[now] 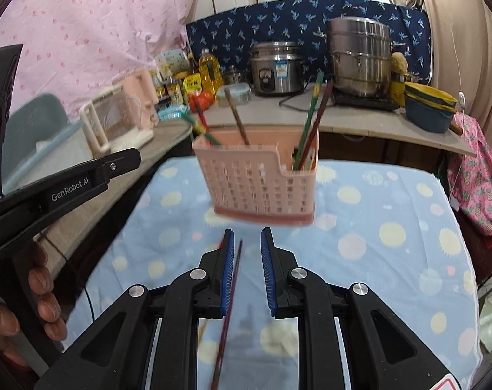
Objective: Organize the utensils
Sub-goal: 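Withdraw both tools from the holder back over the cloth, then grasp the red chopstick with the left tool while the right tool grasps a dark-red chopstick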
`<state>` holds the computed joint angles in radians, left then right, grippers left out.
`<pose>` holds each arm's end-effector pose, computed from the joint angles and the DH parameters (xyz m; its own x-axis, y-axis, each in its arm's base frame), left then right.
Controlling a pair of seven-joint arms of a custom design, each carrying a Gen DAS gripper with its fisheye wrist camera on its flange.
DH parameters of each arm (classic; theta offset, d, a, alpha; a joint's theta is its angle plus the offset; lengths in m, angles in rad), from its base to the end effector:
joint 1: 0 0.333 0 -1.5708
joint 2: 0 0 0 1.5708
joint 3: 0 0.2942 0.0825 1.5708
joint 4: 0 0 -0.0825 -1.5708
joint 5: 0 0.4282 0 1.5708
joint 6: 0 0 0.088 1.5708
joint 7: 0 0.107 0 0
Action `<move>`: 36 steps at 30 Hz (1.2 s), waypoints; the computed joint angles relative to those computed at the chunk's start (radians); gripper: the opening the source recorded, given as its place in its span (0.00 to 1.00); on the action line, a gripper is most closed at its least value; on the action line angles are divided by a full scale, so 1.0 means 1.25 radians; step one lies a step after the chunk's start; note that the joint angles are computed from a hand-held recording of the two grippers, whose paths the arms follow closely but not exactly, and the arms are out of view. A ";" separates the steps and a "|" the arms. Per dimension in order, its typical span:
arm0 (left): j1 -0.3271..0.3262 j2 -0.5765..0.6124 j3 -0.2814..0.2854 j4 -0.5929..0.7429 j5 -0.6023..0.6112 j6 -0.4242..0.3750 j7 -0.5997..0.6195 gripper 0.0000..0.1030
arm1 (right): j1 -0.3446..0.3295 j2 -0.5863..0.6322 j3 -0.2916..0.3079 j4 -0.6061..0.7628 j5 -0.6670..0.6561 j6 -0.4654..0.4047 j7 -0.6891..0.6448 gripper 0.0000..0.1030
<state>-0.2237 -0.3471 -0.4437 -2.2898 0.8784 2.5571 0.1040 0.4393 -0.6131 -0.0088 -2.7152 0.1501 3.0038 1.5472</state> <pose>0.4135 -0.3547 0.4971 0.1088 -0.9897 0.0932 -0.5730 -0.1390 -0.8077 0.4110 0.1768 0.4772 0.3596 -0.9259 -0.1156 -0.6135 -0.1412 -0.7770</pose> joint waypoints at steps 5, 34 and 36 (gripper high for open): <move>-0.036 -0.026 0.011 -0.089 -0.095 -0.001 0.018 0.12 | 0.001 -0.050 0.018 -0.080 -0.003 -0.053 0.011 0.17; -0.095 -0.034 -0.024 -0.247 -0.294 0.082 0.054 0.30 | 0.047 0.007 0.053 -0.160 -0.033 -0.066 0.039 0.15; -0.094 -0.025 -0.024 -0.240 -0.290 0.083 0.054 0.30 | 0.045 0.008 0.050 -0.160 -0.034 -0.065 0.041 0.12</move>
